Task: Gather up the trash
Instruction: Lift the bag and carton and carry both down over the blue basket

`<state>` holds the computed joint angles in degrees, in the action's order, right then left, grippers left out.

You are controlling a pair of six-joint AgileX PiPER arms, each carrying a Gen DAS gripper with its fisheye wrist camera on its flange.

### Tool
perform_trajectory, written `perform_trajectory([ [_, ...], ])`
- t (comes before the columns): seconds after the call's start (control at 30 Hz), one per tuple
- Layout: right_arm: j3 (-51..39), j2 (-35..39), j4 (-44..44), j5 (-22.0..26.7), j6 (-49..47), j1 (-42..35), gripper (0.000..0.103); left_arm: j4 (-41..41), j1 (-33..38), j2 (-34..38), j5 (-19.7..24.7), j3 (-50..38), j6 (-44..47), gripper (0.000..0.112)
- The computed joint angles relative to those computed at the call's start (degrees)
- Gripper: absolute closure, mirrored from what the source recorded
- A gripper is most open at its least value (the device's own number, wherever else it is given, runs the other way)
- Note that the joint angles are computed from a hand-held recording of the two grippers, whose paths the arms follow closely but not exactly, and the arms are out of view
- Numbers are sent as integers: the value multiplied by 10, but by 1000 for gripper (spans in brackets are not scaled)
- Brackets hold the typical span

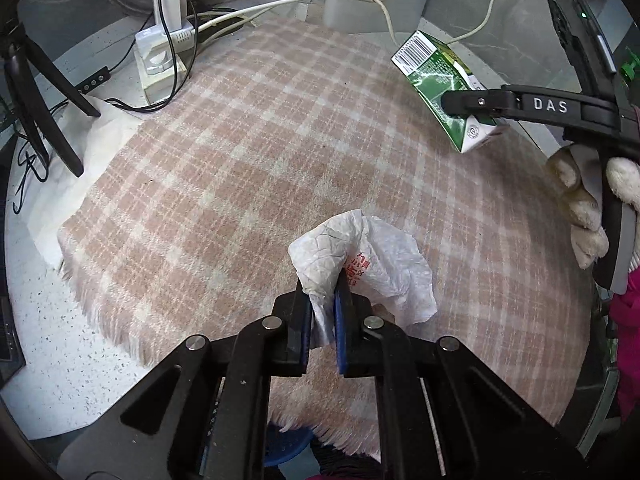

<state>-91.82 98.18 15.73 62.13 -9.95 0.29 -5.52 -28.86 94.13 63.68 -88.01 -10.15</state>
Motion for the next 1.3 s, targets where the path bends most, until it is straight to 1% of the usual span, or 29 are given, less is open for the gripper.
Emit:
perform_trajectory([
  [0.17, 92, -92, -8, -28, 59, 33, 41, -6, 22, -60, -4, 58, 33, 105],
  [0.33, 152, -166, -36, -38, 133, 84, 41, -13, 49, -114, -8, 111, 74, 105],
  [0.5, 191, -227, -94, -39, 248, 170, 41, -31, 92, -175, 1, 161, 125, 105],
  [0.67, 205, -263, -175, -29, 398, 292, 41, -52, 142, -230, 15, 206, 188, 105],
  [0.8, 208, -271, -249, -12, 525, 403, 41, -75, 187, -262, 25, 243, 241, 105],
  [1.07, 217, -252, -339, 6, 731, 586, 41, -110, 291, -307, 45, 324, 352, 105],
  [1.13, 213, -241, -359, 17, 767, 621, 41, -114, 317, -314, 48, 346, 378, 105],
  [1.3, 216, -219, -381, 16, 848, 685, 41, -119, 367, -327, 50, 388, 432, 105],
])
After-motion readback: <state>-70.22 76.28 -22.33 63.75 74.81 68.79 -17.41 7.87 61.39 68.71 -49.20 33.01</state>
